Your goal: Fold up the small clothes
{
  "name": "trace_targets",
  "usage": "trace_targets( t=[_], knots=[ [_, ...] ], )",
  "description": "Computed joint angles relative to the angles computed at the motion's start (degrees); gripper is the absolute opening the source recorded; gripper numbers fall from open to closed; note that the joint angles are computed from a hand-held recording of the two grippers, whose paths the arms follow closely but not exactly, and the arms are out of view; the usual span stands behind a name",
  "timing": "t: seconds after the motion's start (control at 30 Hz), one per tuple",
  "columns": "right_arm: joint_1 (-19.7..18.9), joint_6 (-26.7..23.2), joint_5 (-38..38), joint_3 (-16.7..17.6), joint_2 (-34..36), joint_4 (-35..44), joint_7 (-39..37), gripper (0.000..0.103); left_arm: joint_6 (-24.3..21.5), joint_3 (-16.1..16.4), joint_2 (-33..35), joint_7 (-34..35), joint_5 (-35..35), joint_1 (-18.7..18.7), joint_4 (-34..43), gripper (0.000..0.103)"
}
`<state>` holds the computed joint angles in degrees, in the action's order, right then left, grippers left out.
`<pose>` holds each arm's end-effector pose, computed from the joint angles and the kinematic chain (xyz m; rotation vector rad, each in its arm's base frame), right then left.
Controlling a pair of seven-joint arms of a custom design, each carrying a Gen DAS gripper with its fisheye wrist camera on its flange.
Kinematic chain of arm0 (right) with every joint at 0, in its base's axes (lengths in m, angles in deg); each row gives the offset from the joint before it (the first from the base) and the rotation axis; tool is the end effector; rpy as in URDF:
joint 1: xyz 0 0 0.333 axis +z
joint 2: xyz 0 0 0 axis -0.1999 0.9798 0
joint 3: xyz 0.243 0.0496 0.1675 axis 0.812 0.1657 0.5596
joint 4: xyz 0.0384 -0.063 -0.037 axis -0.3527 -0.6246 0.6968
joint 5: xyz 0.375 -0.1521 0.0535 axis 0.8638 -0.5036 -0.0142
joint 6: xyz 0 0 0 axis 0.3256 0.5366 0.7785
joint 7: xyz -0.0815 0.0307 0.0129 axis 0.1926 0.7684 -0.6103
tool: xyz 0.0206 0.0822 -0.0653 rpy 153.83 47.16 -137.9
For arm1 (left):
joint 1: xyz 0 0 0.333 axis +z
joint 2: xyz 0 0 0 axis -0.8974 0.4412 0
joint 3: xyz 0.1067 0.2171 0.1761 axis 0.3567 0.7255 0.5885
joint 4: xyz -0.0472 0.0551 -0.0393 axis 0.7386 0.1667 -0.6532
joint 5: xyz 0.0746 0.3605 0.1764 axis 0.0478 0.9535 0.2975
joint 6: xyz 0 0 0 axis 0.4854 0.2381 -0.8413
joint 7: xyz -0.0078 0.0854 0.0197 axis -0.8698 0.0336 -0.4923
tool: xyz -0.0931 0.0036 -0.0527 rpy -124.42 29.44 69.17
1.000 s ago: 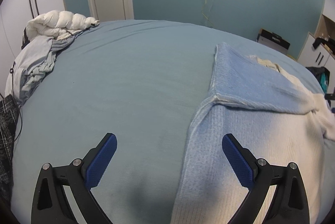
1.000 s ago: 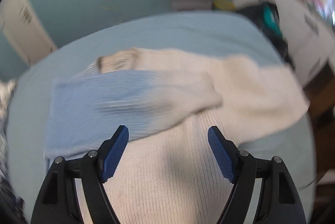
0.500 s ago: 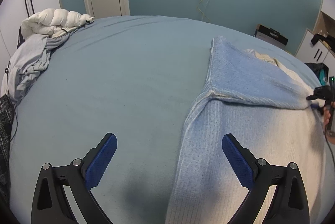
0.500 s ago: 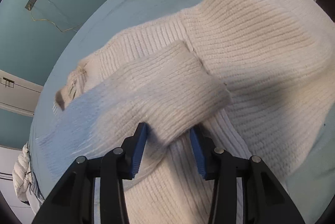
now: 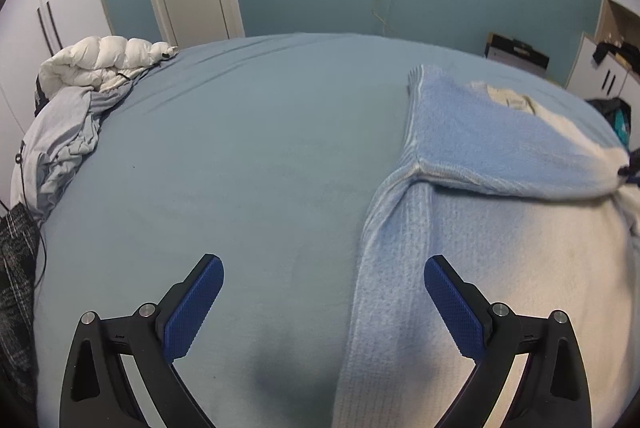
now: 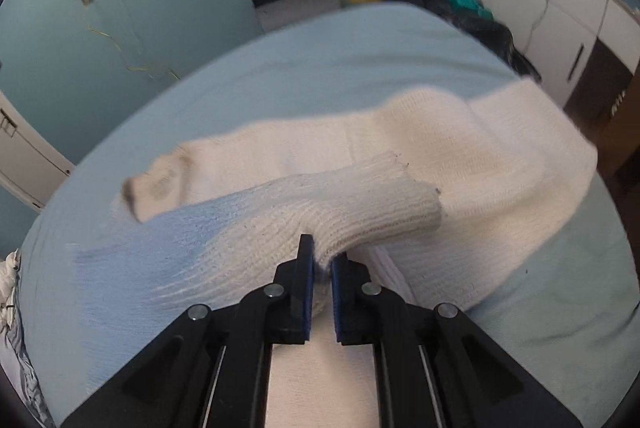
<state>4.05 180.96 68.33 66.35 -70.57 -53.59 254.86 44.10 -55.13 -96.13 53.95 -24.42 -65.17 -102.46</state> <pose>0.4739 0.2023 0.6319 -0.7485 2.7576 -0.4077 0.3912 -0.0240 0.6730 -1.6156 2.0676 -0.6473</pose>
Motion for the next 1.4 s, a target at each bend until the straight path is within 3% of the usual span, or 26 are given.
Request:
trace_targets(
  t=[0.07,0.13,0.2,0.23,0.27,0.33,0.4,0.47,0.5,0.6,0.67,0.73,0.8,0.83,0.9,0.93,1.0,1.1,1.2,1.33,1.4],
  knots=[
    [-0.5,-0.7,5.6,0.1,-2.8,-4.2,1.2,0.022,0.0,0.0,0.7,1.8,1.0,-0.2,-0.3,0.102],
    [0.7,2.6,4.5,1.5,-8.7,-9.5,7.1,0.027,0.7,-0.5,1.3,3.1,2.3,0.1,-0.9,0.102],
    [1.9,4.8,4.3,4.3,-13.1,-11.6,10.3,0.055,1.2,-0.9,2.4,3.5,3.5,0.5,-1.4,0.102],
    [2.4,6.5,4.2,5.4,-15.2,-12.7,11.5,0.080,0.7,-0.9,3.5,3.8,3.6,0.6,-1.1,0.102],
    [2.8,8.3,3.4,7.6,-17.2,-13.7,14.0,0.089,0.0,-0.6,4.5,4.2,3.3,0.4,-0.8,0.102],
    [3.6,8.3,2.3,13.0,-18.5,-12.7,20.5,0.091,-1.4,0.3,6.9,5.9,1.9,-0.3,0.6,0.102],
    [5.2,12.5,1.2,16.7,-19.9,-13.9,25.8,0.091,-3.3,1.0,9.8,7.4,0.1,-0.7,3.4,0.101],
    [4.4,14.5,-3.1,22.7,-21.4,-15.0,34.4,0.091,-4.7,2.5,13.0,9.2,-4.2,-1.6,7.1,0.101],
    [4.1,13.7,-5.2,25.3,-20.8,-14.2,37.1,0.091,-5.1,3.4,14.9,11.0,-7.4,-2.5,9.3,0.101],
    [3.1,5.1,-10.2,31.6,-16.1,-10.0,40.9,0.091,-5.0,3.2,19.7,15.0,-11.9,-2.8,13.3,0.101],
    [4.8,6.2,-10.9,30.2,-14.7,-11.4,40.7,0.091,-6.7,1.1,23.6,16.2,-9.9,-2.1,16.0,0.100],
    [6.2,6.3,-11.9,29.2,-12.8,-11.1,39.8,0.091,-6.5,-1.7,25.9,16.8,-4.5,-1.2,16.8,0.091],
    [7.8,5.5,-13.1,27.7,-13.2,-11.7,38.9,0.091,-5.1,-3.2,27.5,16.3,-1.1,-0.7,16.9,0.070],
    [8.6,4.5,-13.6,27.6,-13.1,-11.3,39.0,0.091,-6.5,-3.1,28.7,16.1,-2.3,-0.8,18.0,0.067],
    [10.0,4.4,-14.5,26.6,-12.5,-11.5,39.3,0.091,-9.3,-2.4,30.4,17.0,-6.6,-1.1,20.0,0.049],
    [10.8,4.4,-14.6,26.2,-12.1,-11.6,39.6,0.091,-9.6,-2.5,30.7,17.1,-7.6,-1.1,20.4,0.044],
    [12.5,4.7,-14.6,24.8,-11.8,-12.0,40.1,0.091,-12.4,-2.6,32.0,17.2,-9.8,-1.1,22.5,0.014],
    [14.2,3.9,-15.5,23.7,-11.4,-12.0,41.5,0.091,-7.3,-4.2,30.8,13.4,-4.8,-0.5,21.5,0.010],
    [15.3,1.5,-17.2,23.7,-9.9,-10.0,41.1,0.091,-9.2,-2.6,32.3,9.8,-8.1,0.7,24.4,0.010],
    [17.1,1.3,-17.7,22.0,-8.9,-9.6,40.1,0.091,-0.5,-5.2,29.7,8.2,2.6,0.7,16.6,0.011],
    [17.7,1.9,-17.2,21.2,-9.4,-10.4,40.6,0.091,1.1,-5.8,29.0,5.5,5.3,0.6,15.6,0.011]
  ],
)
